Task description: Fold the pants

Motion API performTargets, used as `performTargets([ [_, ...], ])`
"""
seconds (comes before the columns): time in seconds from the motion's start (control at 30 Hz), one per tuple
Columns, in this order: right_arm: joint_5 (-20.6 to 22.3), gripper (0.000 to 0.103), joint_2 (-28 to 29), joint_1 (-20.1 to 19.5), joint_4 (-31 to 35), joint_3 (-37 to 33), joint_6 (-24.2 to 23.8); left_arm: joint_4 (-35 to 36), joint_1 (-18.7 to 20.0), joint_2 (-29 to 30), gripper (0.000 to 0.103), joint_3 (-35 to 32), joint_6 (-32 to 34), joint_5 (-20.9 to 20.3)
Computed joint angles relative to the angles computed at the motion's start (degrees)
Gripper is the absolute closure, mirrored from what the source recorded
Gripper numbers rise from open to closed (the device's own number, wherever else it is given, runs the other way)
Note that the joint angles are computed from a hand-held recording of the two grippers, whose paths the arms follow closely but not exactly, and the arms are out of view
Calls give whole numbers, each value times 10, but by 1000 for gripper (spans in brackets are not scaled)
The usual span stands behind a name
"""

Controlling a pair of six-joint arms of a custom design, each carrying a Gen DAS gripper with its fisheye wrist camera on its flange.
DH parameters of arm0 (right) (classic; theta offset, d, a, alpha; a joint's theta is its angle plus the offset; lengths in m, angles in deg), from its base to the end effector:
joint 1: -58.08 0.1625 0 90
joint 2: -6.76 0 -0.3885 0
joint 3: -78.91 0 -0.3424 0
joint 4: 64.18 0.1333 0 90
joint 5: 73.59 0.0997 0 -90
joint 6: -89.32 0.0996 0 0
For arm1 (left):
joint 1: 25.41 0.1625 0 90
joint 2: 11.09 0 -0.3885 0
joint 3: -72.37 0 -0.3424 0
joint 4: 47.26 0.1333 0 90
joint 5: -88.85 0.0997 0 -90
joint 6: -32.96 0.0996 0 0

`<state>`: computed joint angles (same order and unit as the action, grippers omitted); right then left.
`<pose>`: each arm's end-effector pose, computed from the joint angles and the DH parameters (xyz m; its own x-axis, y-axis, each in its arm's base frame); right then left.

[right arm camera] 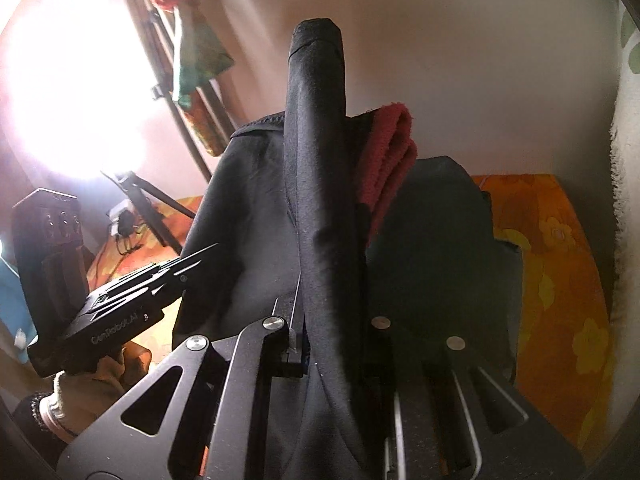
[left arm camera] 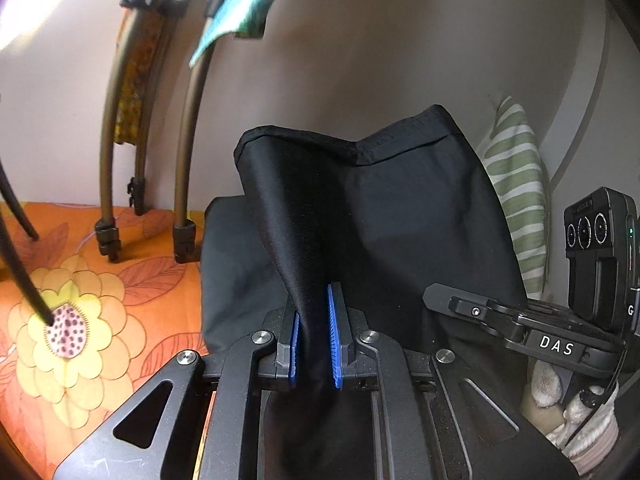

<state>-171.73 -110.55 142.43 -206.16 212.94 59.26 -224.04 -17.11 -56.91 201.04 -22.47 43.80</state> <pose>0.0903 -0.2983 0.3862 -0.8859 -0.2523 0.3892 -0.4198 0.7928 -0.4417 -0.3839 -0.2618 0.0379 -0.8980 0.2748 -0.3435 0.4366 0.6526 -0.6193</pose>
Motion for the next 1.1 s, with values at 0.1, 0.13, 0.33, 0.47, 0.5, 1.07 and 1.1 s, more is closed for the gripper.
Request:
performTargets([
  [0.1,14,90,8,-29,5,-9,-18,-9,12,15,93,-10,10,-1],
  [0.13,12,90,14,-32,-2,-10,-21,-8,15,19,93,-15,15,-1],
  [0.33,-15,84,51,-34,-31,-16,-22,20,25,35,93,-38,27,7],
  [0.47,-61,73,66,-27,-66,-16,0,42,21,32,93,-41,18,10],
  [0.5,-60,72,64,-31,-66,-17,6,52,21,31,92,-43,16,12],
  [1.07,-226,61,45,39,-151,20,1,214,-8,-25,75,-20,-87,16],
  [1.1,-241,60,44,43,-156,24,0,222,-12,-29,75,-15,-94,13],
])
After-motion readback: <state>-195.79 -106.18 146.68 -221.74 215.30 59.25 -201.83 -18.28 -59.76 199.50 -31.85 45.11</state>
